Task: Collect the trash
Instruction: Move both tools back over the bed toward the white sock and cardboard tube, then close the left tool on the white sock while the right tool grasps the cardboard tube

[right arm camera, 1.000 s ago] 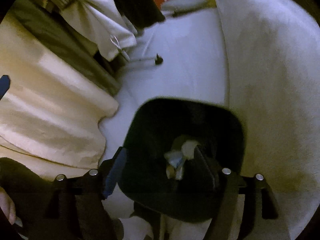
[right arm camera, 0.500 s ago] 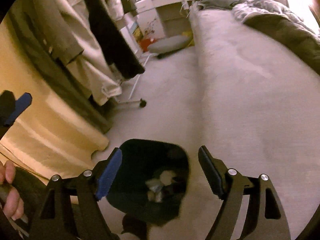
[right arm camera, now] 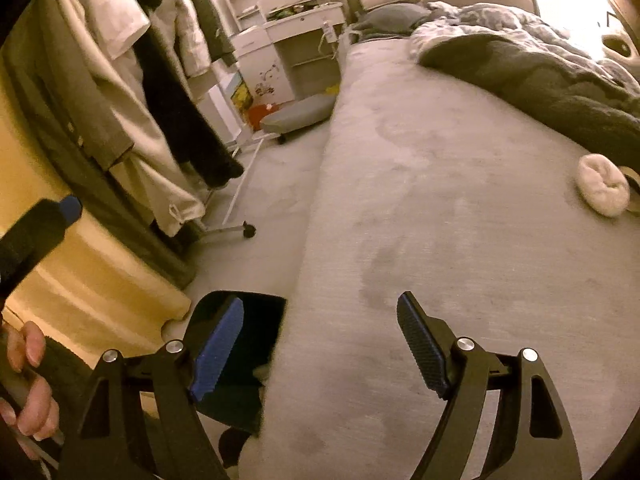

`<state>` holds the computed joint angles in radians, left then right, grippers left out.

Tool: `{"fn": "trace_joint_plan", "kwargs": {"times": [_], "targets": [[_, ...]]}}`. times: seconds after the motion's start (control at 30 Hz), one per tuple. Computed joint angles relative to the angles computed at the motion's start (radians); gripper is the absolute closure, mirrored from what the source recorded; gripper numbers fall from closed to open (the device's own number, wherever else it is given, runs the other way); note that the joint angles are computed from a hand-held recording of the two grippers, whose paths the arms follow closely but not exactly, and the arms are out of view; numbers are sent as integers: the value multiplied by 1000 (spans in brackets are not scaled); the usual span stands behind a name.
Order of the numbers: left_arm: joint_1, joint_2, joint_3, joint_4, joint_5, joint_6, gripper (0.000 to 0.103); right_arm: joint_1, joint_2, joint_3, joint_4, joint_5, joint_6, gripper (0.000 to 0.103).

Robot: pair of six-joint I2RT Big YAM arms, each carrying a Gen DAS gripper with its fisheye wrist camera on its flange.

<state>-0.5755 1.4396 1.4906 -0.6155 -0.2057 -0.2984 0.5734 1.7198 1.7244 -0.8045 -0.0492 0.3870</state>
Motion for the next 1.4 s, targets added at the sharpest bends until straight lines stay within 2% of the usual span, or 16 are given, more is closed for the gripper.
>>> {"fn": "trace_joint_plan", "kwargs": {"times": [0.13, 0.33, 0.47, 0.77, 0.87, 1.07, 1.23, 1.4], "targets": [[-22, 25, 28, 6, 9, -3, 19, -33, -47, -59, 26, 4, 7, 22], [-43, 76, 97, -3, 6, 40, 18, -76, -85, -87, 26, 24, -35, 22], [-43, 121, 149, -30, 70, 48, 13, -106, -117, -111, 35, 47, -82, 19], [-43, 191, 220, -4, 110, 33, 6, -193, -173, -190, 69, 67, -103, 16], [-38, 218, 252, -17, 119, 41, 5, -212, -190, -213, 88, 74, -115, 13], [-38, 281, 320, -31, 148, 54, 4, -252, -198, -231, 102, 54, -134, 12], [-56, 337, 384, -48, 151, 119, 4, -306, -204, -239, 116, 19, -137, 12], [-63, 405, 461, -84, 178, 142, 4, -359, -206, -247, 139, -16, -113, 12]]}}
